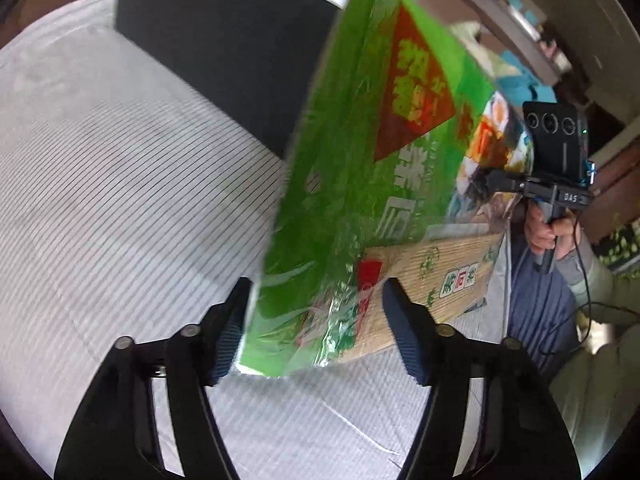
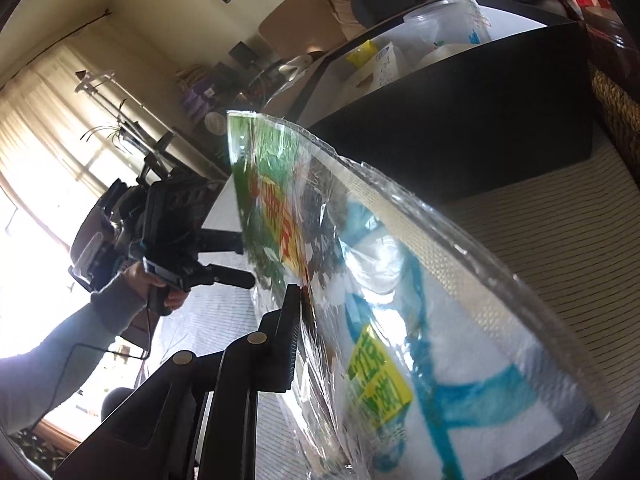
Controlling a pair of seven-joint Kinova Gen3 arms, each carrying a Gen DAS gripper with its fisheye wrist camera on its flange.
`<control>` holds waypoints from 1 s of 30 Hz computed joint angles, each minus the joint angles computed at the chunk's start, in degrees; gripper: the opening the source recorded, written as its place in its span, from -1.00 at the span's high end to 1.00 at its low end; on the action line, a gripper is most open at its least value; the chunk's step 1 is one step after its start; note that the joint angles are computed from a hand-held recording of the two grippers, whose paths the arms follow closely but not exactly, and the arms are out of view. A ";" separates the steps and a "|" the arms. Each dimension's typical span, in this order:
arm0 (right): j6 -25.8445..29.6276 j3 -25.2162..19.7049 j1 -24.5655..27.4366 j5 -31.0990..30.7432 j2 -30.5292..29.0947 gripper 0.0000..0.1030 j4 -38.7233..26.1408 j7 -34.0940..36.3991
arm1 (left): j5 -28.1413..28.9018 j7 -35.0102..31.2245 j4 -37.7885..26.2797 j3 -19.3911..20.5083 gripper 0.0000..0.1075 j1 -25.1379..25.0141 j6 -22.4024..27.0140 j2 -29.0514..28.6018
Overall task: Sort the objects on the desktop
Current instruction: 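Carry the seaweed bag upright with the left gripper toward the black box, then grasp the seaweed bag with the right gripper while the left gripper releases it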
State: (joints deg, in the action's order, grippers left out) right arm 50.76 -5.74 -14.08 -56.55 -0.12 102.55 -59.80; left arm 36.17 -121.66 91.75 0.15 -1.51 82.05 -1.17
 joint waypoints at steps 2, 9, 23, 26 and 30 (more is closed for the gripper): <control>-0.53 -0.08 -0.10 -0.04 -0.08 0.70 0.00 -0.15 | -0.81 2.30 3.09 -0.23 0.17 0.08 -2.34 -3.57; -3.02 -0.02 -0.59 -1.41 -1.03 0.70 0.26 0.11 | 4.13 6.75 13.85 -4.78 0.58 1.75 -7.49 -15.61; -11.86 -0.74 -3.67 5.95 -1.19 0.72 -4.23 -1.54 | 3.29 24.78 21.46 -0.20 0.84 7.34 -25.53 -24.19; -14.18 -1.69 -5.14 10.88 0.04 0.72 -7.48 -2.47 | 4.94 24.58 22.50 -0.31 0.84 10.16 -31.13 -25.48; -17.82 4.60 -14.95 20.20 2.89 0.40 -10.46 -7.65 | -3.19 30.76 21.61 5.21 0.84 9.08 -32.36 -23.74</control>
State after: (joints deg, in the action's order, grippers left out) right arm 32.94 -1.13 -29.03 -36.35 2.77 92.09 -67.44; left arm 32.98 -90.90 113.36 5.36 7.57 49.69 -24.91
